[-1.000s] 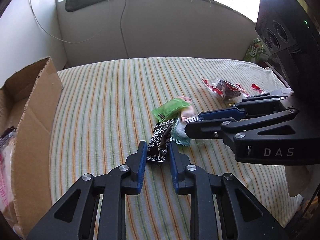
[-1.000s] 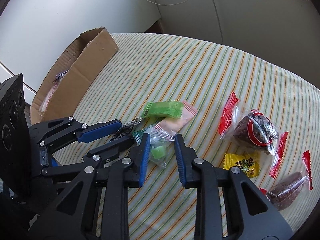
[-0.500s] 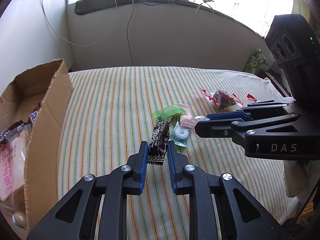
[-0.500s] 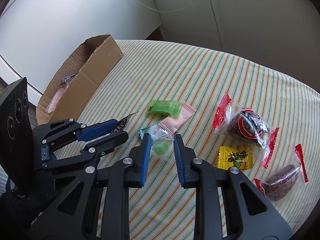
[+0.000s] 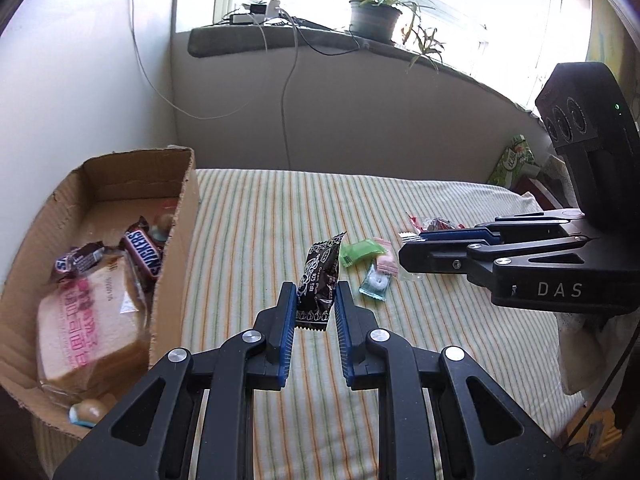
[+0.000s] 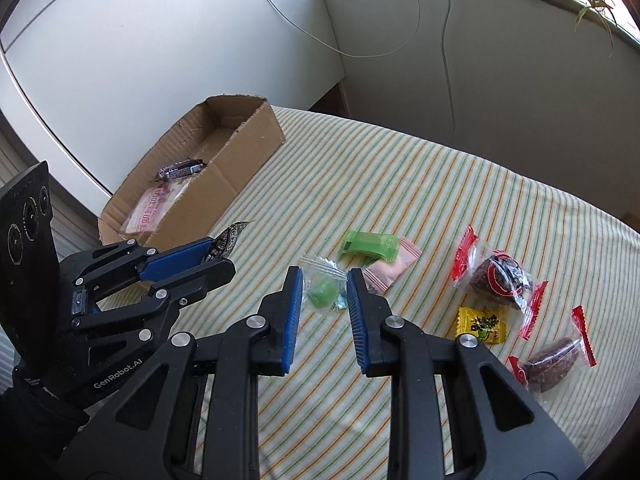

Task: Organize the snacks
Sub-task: 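Close the left tool on the black-wrapped candy while the right tool grasps the green candy, then carry both candies into the box and open both tools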

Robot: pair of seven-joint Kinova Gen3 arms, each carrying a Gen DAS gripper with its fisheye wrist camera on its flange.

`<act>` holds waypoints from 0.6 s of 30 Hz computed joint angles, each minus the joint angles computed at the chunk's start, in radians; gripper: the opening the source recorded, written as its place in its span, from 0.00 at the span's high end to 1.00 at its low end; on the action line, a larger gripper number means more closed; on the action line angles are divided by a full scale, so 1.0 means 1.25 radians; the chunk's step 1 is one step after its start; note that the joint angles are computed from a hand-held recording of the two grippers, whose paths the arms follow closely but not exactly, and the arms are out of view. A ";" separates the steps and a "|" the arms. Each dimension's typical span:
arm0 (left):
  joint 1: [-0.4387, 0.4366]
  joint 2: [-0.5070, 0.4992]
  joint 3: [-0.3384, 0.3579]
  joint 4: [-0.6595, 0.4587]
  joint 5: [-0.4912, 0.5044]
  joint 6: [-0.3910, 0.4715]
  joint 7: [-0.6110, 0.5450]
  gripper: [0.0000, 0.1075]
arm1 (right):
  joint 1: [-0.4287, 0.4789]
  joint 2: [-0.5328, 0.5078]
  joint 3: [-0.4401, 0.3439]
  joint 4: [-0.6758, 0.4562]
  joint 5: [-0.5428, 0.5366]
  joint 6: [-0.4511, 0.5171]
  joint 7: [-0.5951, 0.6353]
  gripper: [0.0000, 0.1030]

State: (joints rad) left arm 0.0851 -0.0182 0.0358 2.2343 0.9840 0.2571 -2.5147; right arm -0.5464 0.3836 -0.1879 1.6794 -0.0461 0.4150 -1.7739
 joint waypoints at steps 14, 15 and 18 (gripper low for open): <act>-0.039 -0.076 -0.103 0.060 0.037 0.006 -0.050 0.83 | -0.096 0.036 0.005 -0.106 0.055 0.028 -0.026 0.77; -0.040 -0.080 -0.112 0.063 0.034 0.005 -0.050 0.83 | -0.104 0.041 0.006 -0.115 0.059 0.031 -0.027 0.77; -0.045 -0.089 -0.133 0.072 0.021 -0.001 -0.041 0.83 | -0.120 0.058 0.003 -0.144 0.063 0.042 -0.023 0.77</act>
